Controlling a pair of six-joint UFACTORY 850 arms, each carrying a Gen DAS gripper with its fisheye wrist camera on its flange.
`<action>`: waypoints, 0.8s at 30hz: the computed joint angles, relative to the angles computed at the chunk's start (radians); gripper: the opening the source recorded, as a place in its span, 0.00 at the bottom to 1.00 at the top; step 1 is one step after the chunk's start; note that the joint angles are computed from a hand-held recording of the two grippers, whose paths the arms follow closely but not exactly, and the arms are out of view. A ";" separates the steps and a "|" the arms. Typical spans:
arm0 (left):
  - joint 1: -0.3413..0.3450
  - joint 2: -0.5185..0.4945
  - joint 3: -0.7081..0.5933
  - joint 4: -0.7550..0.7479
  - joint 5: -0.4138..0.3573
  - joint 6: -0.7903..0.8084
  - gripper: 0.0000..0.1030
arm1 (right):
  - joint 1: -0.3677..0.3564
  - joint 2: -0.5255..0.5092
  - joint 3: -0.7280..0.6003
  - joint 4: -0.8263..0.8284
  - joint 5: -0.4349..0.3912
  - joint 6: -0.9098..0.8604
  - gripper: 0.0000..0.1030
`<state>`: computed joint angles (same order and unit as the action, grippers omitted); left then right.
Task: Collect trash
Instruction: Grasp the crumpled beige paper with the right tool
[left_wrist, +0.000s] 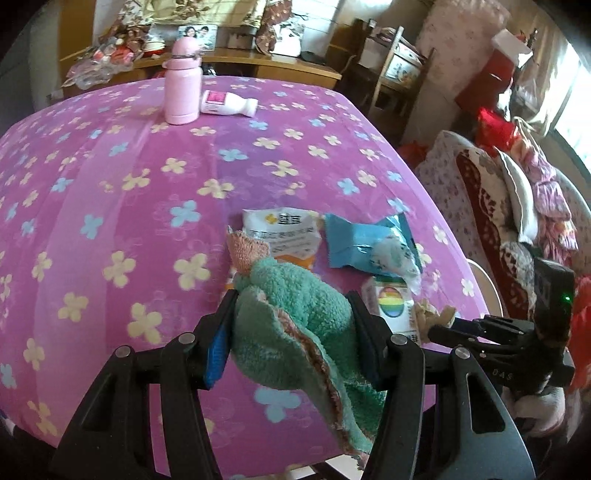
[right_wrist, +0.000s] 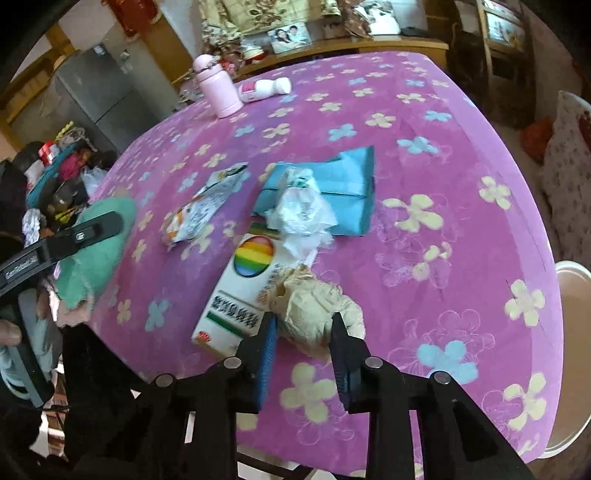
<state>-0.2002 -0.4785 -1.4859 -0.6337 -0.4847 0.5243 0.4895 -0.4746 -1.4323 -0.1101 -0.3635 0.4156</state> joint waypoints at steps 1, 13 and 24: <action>-0.006 -0.003 -0.007 0.006 -0.002 -0.003 0.54 | 0.005 0.010 0.005 -0.035 0.000 0.018 0.19; -0.098 -0.044 -0.102 -0.007 -0.028 0.040 0.54 | -0.025 0.118 0.096 -0.194 0.053 0.194 0.19; -0.119 -0.079 -0.139 0.070 -0.045 -0.042 0.54 | -0.032 0.064 0.102 0.095 0.107 -0.068 0.55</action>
<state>-0.3189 -0.5576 -1.6251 -0.5638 -0.5297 0.4825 0.4574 -0.4109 -1.3305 -0.0149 -0.2561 0.3476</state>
